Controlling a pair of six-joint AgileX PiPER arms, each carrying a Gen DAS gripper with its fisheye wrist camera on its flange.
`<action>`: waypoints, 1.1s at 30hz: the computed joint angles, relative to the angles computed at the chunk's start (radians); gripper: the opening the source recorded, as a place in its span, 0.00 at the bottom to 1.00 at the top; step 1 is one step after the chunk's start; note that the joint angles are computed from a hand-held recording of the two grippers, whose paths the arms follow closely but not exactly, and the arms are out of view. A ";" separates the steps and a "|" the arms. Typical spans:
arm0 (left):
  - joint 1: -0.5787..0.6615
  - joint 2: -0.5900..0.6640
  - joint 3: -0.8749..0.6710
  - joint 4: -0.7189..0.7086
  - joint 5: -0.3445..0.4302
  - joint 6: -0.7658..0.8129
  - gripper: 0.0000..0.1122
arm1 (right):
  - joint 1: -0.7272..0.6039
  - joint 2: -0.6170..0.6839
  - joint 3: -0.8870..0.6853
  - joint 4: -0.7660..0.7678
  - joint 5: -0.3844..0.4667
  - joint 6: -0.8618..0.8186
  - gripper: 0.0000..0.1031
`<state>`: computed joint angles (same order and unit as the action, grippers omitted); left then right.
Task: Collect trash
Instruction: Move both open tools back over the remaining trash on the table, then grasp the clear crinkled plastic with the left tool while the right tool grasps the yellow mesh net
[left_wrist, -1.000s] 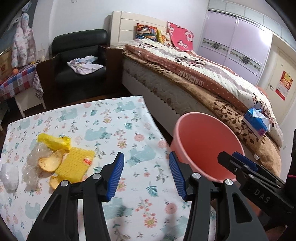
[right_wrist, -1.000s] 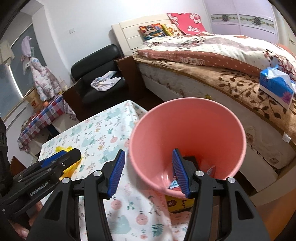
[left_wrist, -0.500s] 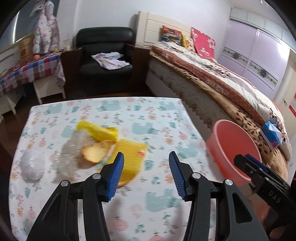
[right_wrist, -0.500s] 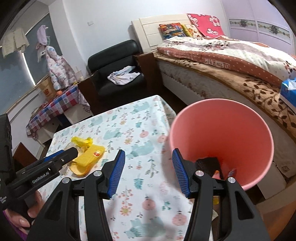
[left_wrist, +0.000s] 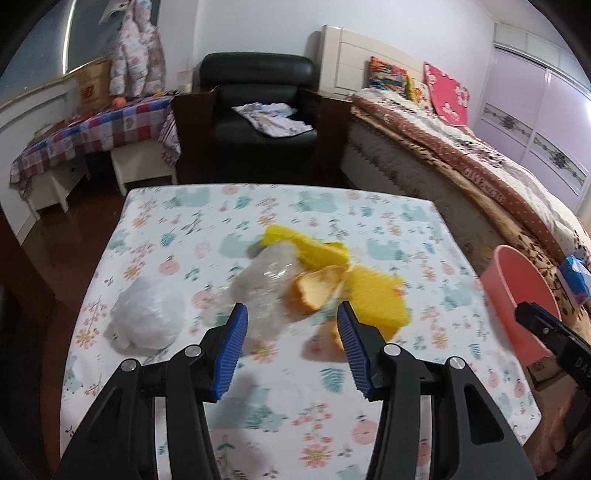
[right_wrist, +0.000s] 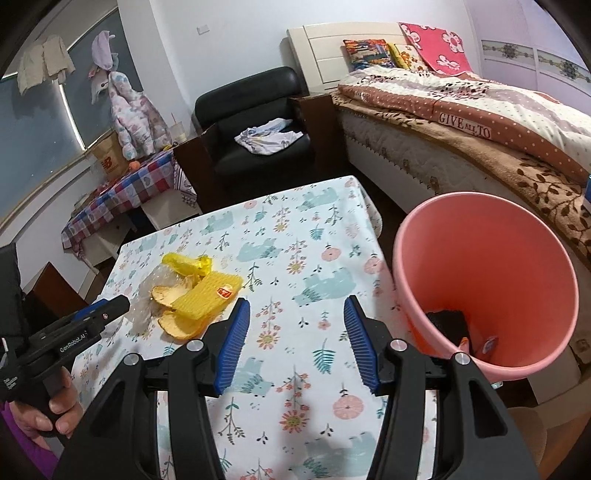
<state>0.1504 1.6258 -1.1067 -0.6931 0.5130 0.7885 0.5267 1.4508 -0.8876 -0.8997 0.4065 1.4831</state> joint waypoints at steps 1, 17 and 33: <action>0.007 0.004 0.001 0.000 -0.001 -0.001 0.44 | 0.003 0.006 -0.005 -0.002 -0.002 0.001 0.52; 0.033 0.125 -0.084 0.011 0.025 -0.031 0.44 | 0.044 0.110 -0.091 0.053 -0.021 -0.072 0.52; 0.033 0.188 -0.125 -0.026 0.054 -0.005 0.17 | 0.066 0.217 -0.212 0.204 -0.030 -0.259 0.52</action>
<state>0.1829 1.8135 -1.2319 -0.7194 0.5669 0.7833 0.5926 1.6681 -1.0994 -0.6954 0.3765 1.2243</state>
